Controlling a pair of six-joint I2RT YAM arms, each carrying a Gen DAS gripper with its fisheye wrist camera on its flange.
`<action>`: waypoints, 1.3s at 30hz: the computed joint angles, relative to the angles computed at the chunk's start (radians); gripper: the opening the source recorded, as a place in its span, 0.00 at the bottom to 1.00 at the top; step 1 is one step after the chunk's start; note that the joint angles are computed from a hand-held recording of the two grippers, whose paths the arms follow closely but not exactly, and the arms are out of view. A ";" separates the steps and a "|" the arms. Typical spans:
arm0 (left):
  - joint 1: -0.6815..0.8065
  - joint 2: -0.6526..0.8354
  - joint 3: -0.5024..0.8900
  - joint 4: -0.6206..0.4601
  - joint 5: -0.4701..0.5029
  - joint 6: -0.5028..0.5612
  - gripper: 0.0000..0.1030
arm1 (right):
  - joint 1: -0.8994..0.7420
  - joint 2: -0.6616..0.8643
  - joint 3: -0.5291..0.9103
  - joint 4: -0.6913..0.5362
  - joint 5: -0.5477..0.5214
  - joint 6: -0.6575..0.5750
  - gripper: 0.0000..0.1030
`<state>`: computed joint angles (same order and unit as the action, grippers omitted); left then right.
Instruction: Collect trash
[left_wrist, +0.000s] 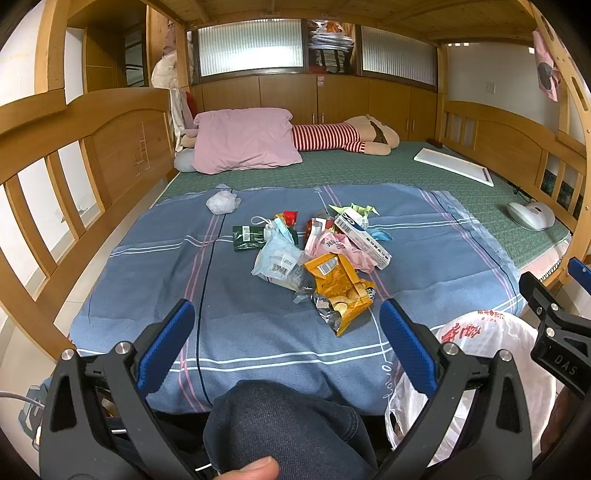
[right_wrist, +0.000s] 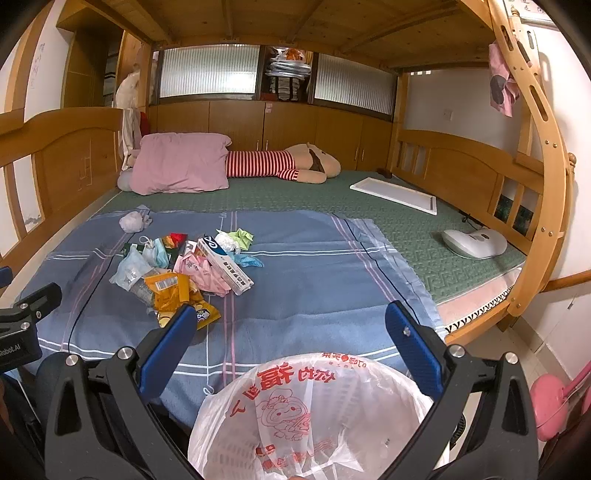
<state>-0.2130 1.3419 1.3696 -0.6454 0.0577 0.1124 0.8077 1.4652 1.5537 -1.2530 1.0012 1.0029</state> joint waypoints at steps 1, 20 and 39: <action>0.000 0.000 0.000 0.001 0.000 0.000 0.97 | 0.000 0.001 0.001 -0.001 -0.001 0.001 0.97; -0.012 -0.002 -0.006 0.001 -0.009 -0.004 0.97 | -0.001 -0.005 -0.001 -0.002 -0.002 0.007 0.97; -0.013 0.087 0.057 -0.014 0.017 0.027 0.97 | -0.054 0.014 -0.012 0.042 -0.050 -0.041 0.97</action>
<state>-0.2258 1.4286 1.4269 -0.6591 0.0751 0.1398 0.7534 1.4792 1.5420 -1.2114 0.9511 0.9620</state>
